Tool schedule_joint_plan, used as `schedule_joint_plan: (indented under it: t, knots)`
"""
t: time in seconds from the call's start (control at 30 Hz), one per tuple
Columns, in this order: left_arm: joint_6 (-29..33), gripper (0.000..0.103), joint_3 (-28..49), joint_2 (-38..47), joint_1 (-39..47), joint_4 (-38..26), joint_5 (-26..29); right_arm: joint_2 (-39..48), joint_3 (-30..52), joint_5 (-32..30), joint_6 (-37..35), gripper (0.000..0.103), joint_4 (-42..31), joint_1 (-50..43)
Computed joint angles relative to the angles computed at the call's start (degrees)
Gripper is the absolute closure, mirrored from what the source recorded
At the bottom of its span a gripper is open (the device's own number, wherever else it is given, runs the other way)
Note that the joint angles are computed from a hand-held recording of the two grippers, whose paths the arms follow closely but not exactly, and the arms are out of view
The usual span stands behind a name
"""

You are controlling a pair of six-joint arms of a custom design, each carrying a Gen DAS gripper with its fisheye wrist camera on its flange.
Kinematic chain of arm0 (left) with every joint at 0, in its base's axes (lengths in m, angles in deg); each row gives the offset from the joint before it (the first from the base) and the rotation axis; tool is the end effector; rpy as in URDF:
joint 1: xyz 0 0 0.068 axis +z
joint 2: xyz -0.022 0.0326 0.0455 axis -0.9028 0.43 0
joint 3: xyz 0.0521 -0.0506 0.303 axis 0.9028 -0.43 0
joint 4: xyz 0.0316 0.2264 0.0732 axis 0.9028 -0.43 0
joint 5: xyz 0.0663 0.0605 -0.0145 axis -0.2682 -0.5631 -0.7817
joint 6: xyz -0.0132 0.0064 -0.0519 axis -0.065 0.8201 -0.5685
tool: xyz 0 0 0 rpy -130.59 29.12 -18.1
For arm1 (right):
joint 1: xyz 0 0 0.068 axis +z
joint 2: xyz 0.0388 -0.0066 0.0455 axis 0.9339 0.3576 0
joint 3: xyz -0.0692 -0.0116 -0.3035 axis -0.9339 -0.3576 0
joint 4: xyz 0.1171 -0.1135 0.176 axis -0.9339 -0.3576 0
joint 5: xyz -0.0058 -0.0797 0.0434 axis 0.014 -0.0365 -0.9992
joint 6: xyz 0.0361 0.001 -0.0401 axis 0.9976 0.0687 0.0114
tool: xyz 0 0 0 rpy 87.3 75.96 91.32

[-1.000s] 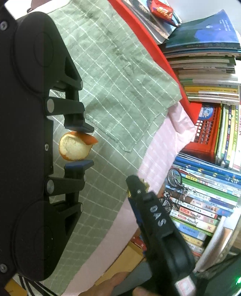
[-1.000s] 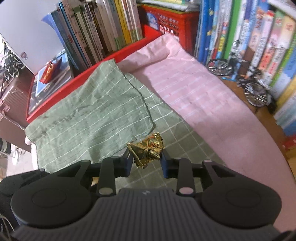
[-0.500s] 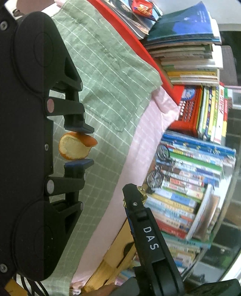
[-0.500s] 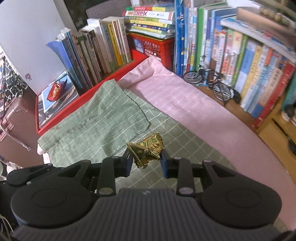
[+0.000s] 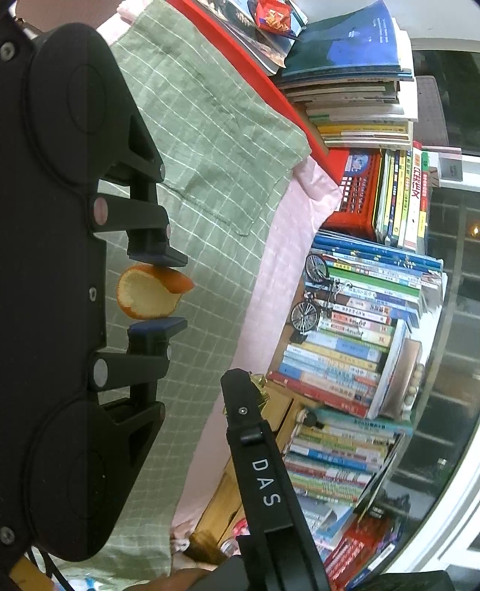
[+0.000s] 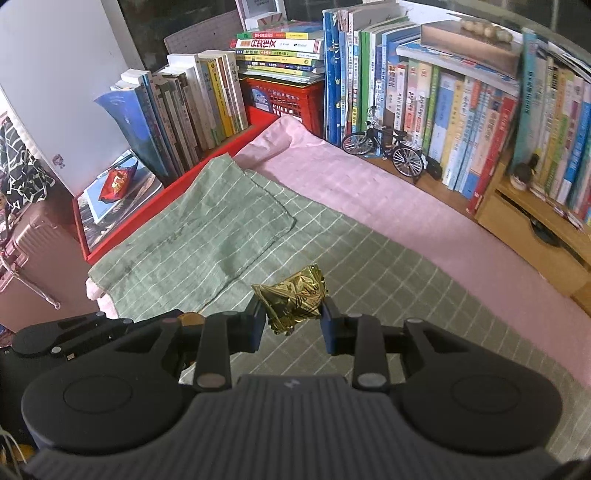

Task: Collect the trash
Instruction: 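Carry the gold wrapper and orange peel over the black trash bin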

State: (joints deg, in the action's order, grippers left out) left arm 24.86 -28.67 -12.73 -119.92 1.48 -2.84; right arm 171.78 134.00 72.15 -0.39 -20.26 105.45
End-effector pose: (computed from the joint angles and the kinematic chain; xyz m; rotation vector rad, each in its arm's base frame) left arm 0.1405 -0.1749 0.3300 -0.0182 2.3771 -0.2592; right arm 0.2224 0.1646 0.3737 -0.4688 2.5447 0.3668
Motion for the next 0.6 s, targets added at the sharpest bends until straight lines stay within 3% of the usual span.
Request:
schedule_joint_plan:
  t: [0.2,0.37,0.6]
  knots:
    - [-5.9,0.076,0.2,-4.8,-8.3,-7.6,-4.9,-4.6,-2.0,4.8,6.3,0.067,-1.8,7.0]
    - [-14.8,0.076,0.6,-7.9,-17.4,-16.4,-9.7,-7.6,-3.6,8.5,13.2,0.067,-2.8,13.9]
    - [-39.1,0.076,1.8,-8.2,-37.2,-35.2,-15.7,-10.0,-7.2,15.8,24.0,0.067,-3.0,26.7]
